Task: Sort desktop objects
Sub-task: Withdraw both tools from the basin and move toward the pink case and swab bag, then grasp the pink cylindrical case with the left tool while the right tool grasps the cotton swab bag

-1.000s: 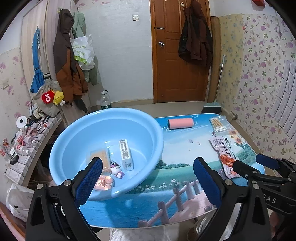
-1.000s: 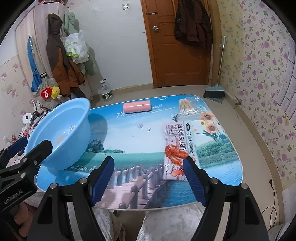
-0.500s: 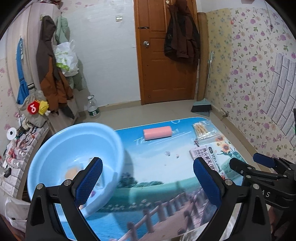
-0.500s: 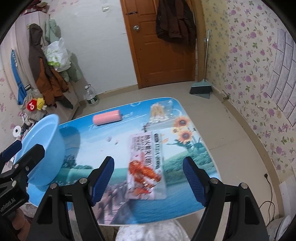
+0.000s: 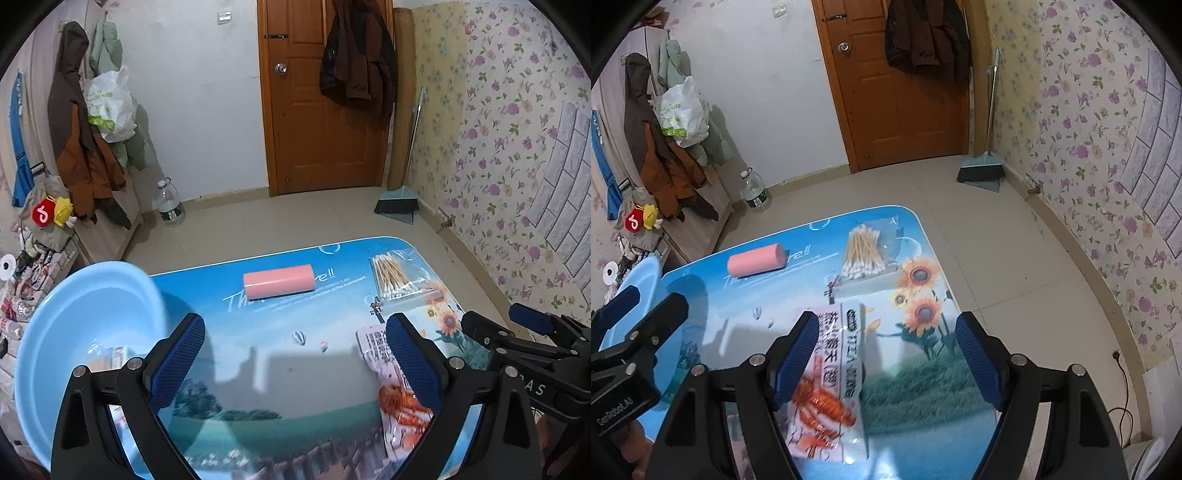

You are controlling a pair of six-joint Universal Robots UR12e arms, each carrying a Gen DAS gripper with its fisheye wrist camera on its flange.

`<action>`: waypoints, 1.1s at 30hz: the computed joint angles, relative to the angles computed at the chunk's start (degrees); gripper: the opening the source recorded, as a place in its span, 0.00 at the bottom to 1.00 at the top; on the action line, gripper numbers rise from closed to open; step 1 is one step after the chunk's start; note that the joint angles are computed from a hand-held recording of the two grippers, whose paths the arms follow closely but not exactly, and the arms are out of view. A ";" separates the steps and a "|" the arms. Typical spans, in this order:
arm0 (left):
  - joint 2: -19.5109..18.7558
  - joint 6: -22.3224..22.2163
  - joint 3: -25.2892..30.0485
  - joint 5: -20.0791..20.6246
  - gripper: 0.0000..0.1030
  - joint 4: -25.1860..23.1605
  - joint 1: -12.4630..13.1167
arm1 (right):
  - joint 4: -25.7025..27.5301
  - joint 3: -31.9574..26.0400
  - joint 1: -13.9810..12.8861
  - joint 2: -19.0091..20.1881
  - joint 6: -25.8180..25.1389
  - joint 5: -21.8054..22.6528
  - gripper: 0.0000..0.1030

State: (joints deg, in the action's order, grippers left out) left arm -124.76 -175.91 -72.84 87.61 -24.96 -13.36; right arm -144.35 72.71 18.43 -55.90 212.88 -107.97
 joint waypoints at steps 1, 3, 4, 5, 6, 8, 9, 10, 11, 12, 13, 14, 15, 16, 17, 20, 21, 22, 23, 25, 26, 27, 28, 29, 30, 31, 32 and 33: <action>-0.63 -0.04 0.86 0.22 0.97 -0.61 -0.16 | 0.10 -0.26 -0.20 0.25 -0.14 0.19 0.76; -1.85 -0.14 2.55 0.50 0.97 -1.96 -0.43 | 0.89 -1.20 -0.74 1.04 -0.27 0.73 0.76; -2.61 -0.33 3.60 0.74 0.97 -2.72 -0.56 | 1.23 -1.63 -0.94 1.39 -0.34 1.13 0.76; -3.21 -0.44 4.38 0.95 0.97 -3.28 -0.65 | 1.62 -2.18 -1.20 1.85 -0.49 1.72 0.76; -3.97 -0.63 5.47 1.33 0.97 -4.09 -0.73 | 2.01 -2.80 -1.48 2.40 -0.75 2.35 0.76; -5.51 -1.73 7.62 1.86 0.97 -5.57 -0.86 | 2.67 -4.08 -1.79 3.41 -1.50 2.98 0.76; -6.03 -2.25 8.31 1.96 0.97 -5.96 -0.91 | 2.92 -4.68 -1.93 3.90 -1.83 3.19 0.76; -6.63 -2.73 9.10 2.12 0.97 -6.47 -0.94 | 3.09 -5.34 -2.08 4.44 -2.26 3.51 0.76; -7.21 -3.10 9.86 2.33 0.97 -7.03 -0.96 | 3.30 -5.91 -2.18 4.89 -2.61 3.75 0.76; -7.90 -3.53 10.80 2.46 0.97 -7.86 -0.95 | 3.79 -6.79 -2.34 5.53 -2.86 4.03 0.76; -8.24 -3.74 11.23 2.39 0.97 -8.24 -0.87 | 4.14 -7.37 -2.46 5.96 -2.87 4.23 0.76; -8.70 -3.97 11.79 2.41 0.97 -8.66 -0.82 | 4.43 -7.94 -2.56 6.37 -2.90 4.40 0.76; -9.19 -4.17 12.39 2.65 0.97 -9.13 -0.84 | 4.63 -8.64 -2.71 6.93 -3.00 4.76 0.76; -9.66 -4.33 12.99 2.85 0.97 -9.63 -0.87 | 4.84 -9.23 -2.83 7.38 -3.02 5.04 0.76; -10.08 -4.48 13.52 2.86 0.97 -10.09 -0.85 | 5.13 -9.78 -2.91 7.80 -3.10 5.23 0.76; -11.34 -5.06 15.20 2.81 0.97 -11.35 -0.72 | 6.12 -11.39 -3.18 8.97 -3.82 5.83 0.76; -11.75 -5.19 15.76 2.78 0.97 -11.71 -0.67 | 6.59 -12.13 -3.27 9.51 -4.20 6.01 0.76; -12.15 -5.31 16.28 2.72 0.97 -12.02 -0.60 | 6.90 -12.60 -3.29 9.86 -4.46 5.99 0.76; -12.53 -5.51 16.80 2.72 0.97 -12.34 -0.57 | 7.14 -12.96 -3.31 10.14 -4.71 6.02 0.76; -13.40 -5.94 18.02 2.56 0.97 -13.00 -0.52 | 7.85 -14.05 -3.40 10.94 -4.96 6.36 0.76; -13.79 -6.16 18.56 2.61 0.97 -13.22 -0.51 | 8.14 -14.47 -3.44 11.22 -5.02 6.54 0.76; -14.19 -6.39 19.12 2.69 0.97 -13.48 -0.50 | 8.38 -14.82 -3.50 11.45 -5.15 6.73 0.76; -14.64 -6.67 19.78 2.60 0.97 -13.90 -0.47 | 8.63 -15.32 -3.51 11.79 -5.27 6.80 0.76; -14.98 -6.89 20.35 2.63 0.97 -14.29 -0.45 | 8.81 -15.61 -3.51 11.98 -5.38 6.77 0.76; -15.33 -7.10 20.87 2.60 0.97 -14.70 -0.41 | 9.13 -16.21 -3.45 12.37 -5.47 6.57 0.76; -15.65 -7.24 21.33 2.52 0.97 -15.17 -0.36 | 9.41 -16.61 -3.44 12.63 -5.40 6.53 0.76; -15.82 -7.37 21.54 2.50 0.97 -15.49 -0.33 | 9.52 -16.86 -3.45 12.81 -5.29 6.59 0.76; -16.07 -7.63 21.86 2.53 0.96 -15.97 -0.29 | 9.70 -17.30 -3.42 13.11 -5.20 6.53 0.76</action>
